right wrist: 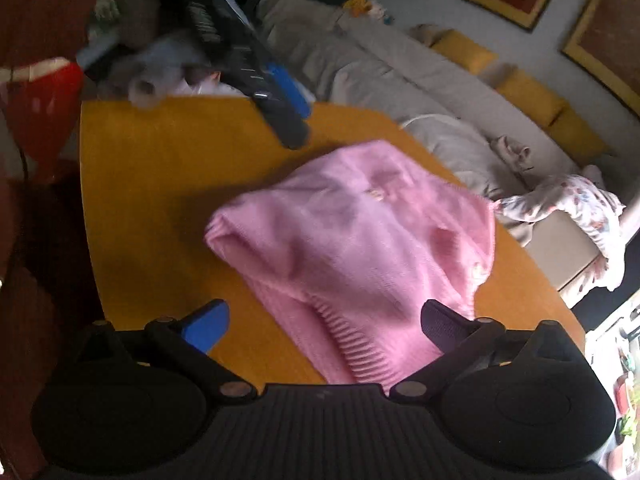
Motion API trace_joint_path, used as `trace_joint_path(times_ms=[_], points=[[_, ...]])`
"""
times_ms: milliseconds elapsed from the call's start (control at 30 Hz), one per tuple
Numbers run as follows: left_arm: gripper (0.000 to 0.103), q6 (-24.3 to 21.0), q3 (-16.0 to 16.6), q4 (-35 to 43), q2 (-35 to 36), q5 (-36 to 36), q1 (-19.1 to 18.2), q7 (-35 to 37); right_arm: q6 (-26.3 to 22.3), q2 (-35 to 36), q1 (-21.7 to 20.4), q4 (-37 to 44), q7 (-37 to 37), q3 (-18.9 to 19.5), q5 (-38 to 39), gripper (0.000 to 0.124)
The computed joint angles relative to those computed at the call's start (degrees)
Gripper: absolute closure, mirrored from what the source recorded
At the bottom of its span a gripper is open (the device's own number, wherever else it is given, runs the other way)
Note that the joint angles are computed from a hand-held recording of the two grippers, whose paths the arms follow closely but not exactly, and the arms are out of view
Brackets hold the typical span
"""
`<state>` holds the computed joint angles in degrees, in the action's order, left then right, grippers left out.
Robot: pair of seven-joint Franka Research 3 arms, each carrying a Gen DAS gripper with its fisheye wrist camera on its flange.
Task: Fold clothes
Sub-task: 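Grasp the pink dress bundle with the right gripper and lift it up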
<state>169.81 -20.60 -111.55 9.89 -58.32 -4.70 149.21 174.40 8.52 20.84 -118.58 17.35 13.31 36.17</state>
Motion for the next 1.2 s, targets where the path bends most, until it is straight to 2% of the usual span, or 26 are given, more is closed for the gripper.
trace_joint_path(times_ms=[33,100,133,200,267,400,467,533,600,667,733,800,833,867,900,933,1000,1067,1100,1133,1167,1200], points=[[0.000,0.9,-0.1,-1.3,-0.8,1.5,-0.4,1.6,0.7,0.7,1.3,0.6,3.3,-1.3,-2.1,0.029],[0.000,3.0,0.5,-4.2,-2.5,6.8,-1.8,2.2,1.5,2.7,6.2,2.5,17.4,-7.4,-12.0,0.043],[0.000,4.5,1.1,-5.1,-2.5,10.5,-2.7,1.0,-1.3,3.4,6.3,4.4,21.7,-8.2,-12.3,0.044],[0.000,7.7,1.5,-6.7,-2.1,17.5,-3.8,-1.0,-9.7,4.9,3.0,9.2,27.6,-6.4,-8.0,0.045],[0.000,9.9,-1.2,-6.3,-0.2,17.7,-1.5,3.4,-15.9,6.0,-0.4,12.8,30.4,-4.5,-2.6,0.045],[0.000,13.9,-5.7,-4.3,3.9,22.7,1.6,7.2,-26.0,7.9,-4.5,18.4,35.1,-3.6,5.1,0.045],[0.000,16.9,-8.6,-3.2,6.6,25.8,3.6,9.9,-28.6,8.5,-5.7,19.6,35.5,-3.4,7.9,0.045],[0.000,19.9,-9.6,-1.7,9.4,29.0,4.2,10.8,-29.6,8.3,-6.1,19.8,35.3,-3.5,9.1,0.045],[0.000,19.4,-12.4,0.8,12.0,30.6,6.9,9.2,-26.6,7.0,-4.6,18.3,34.7,-4.1,5.8,0.046],[0.000,16.0,-14.9,3.9,13.9,30.5,9.6,6.4,-17.4,3.5,-2.2,12.7,30.0,-4.3,0.7,0.044],[0.000,12.2,-19.3,6.3,15.5,28.9,14.0,3.1,-6.3,-0.5,-1.3,5.6,19.0,-2.4,0.0,0.038],[0.000,7.9,-22.4,9.0,17.2,26.8,17.3,-0.8,3.3,-2.0,-1.3,1.0,6.9,0.0,2.0,0.037],[0.000,5.3,-24.0,10.5,18.3,25.3,19.1,-3.1,7.8,-1.7,-0.6,-0.5,3.2,0.3,1.3,0.037],[0.001,2.8,-25.2,12.2,19.5,24.0,20.6,-5.5,11.6,-0.7,1.3,-1.3,3.6,-1.3,-2.5,0.036],[0.001,0.4,-25.9,13.8,20.6,22.6,21.5,-7.9,13.8,0.2,4.8,-1.7,5.1,-4.9,-5.2,0.036],[0.001,-1.6,-26.0,15.2,21.5,21.2,22.0,-9.5,14.6,1.3,7.0,-1.2,6.2,-7.2,-6.3,0.036],[0.002,-4.2,-25.8,17.1,22.7,18.3,22.3,-10.9,14.7,4.3,8.2,1.4,8.4,-8.6,-7.4,0.036],[0.002,-4.2,-25.9,16.6,22.2,15.9,22.4,-9.3,17.4,7.8,9.7,4.1,9.8,-10.2,-8.9,0.036],[0.002,-4.4,-25.5,16.4,21.8,15.2,22.2,-8.4,17.8,9.4,10.5,5.8,10.2,-11.1,-9.8,0.040],[0.002,-4.6,-25.1,16.1,21.4,14.6,22.0,-7.5,17.2,10.1,11.4,7.0,10.5,-12.3,-10.6,0.048],[0.002,-4.1,-24.8,15.2,20.4,14.3,21.9,-5.7,15.6,10.1,13.1,7.7,11.0,-14.5,-11.1,0.069],[0.002,-3.7,-24.5,14.3,19.5,14.0,21.7,-3.8,12.9,10.0,15.0,8.5,12.1,-16.9,-11.6,0.078]])
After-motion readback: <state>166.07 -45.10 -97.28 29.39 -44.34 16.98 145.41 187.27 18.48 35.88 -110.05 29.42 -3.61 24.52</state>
